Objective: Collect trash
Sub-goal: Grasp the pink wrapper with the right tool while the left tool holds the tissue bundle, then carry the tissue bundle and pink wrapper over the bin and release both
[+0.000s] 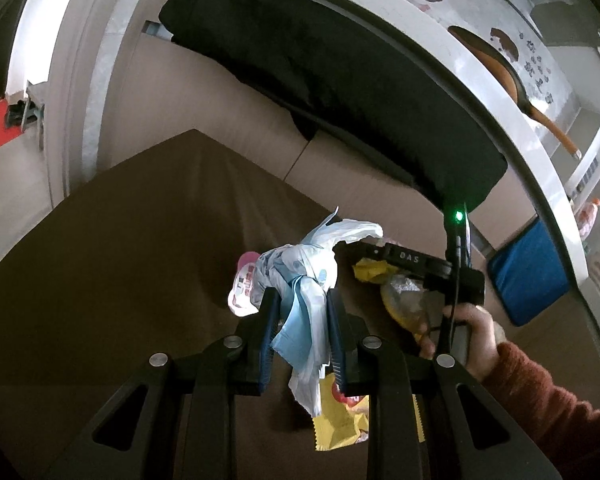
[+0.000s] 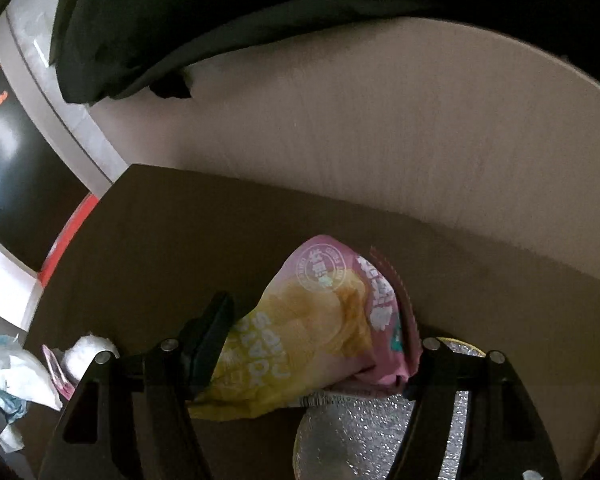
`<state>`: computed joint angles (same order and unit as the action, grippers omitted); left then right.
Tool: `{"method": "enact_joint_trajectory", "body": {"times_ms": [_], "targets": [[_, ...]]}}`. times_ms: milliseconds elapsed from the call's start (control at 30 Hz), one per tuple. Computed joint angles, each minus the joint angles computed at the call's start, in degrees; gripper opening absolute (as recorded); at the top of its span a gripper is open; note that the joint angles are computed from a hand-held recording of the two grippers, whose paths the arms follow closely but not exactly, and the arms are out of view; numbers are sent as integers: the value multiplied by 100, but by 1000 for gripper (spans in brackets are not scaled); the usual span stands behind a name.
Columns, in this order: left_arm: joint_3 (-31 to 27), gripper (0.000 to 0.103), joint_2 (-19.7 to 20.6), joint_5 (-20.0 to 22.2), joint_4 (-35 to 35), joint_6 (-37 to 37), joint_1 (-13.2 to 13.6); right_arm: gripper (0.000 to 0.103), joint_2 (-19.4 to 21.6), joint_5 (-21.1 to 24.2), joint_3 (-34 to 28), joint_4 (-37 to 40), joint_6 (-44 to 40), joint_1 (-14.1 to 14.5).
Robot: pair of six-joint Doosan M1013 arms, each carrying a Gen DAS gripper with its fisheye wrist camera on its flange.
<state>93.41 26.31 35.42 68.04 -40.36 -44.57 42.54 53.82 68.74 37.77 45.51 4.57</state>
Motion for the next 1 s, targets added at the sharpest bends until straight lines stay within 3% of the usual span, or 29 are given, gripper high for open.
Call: {"method": "enact_joint_trajectory", "body": {"times_ms": [200,233,267,300,333,400,433,533,733,1000], "targets": [[-95,24,57,60,-117,121,-29,67,-9,20,-5,-143,-67,31],[-132,24,74,69,-145,167,-42,64,-34,-59,33,-201,-83,45],[-161,24,80,81,-171,220,-44,58,-69,-140,95,-183,-112,37],[-212,24,95,130,-199,296,-64,35,-71,-83,103,-93,-168,13],[-272,24,111,181,-222,384,-84,27,-36,213,54,150,-279,-59],[-420,24,157,306,-286,578,-139,21,-65,444,100,611,-458,-203],[-497,24,183,371,-307,683,-165,19,-154,347,205,730,-571,-265],[-831,24,308,661,-414,1118,-263,18,-481,-19,553,1159,-1251,-458],[-1756,24,712,1264,-301,1908,-524,18,-1005,166,896,1887,-2185,-1058],[-3427,24,1571,1724,-191,3267,-838,18,-1687,-231,1496,2845,-3723,-1916]]}}
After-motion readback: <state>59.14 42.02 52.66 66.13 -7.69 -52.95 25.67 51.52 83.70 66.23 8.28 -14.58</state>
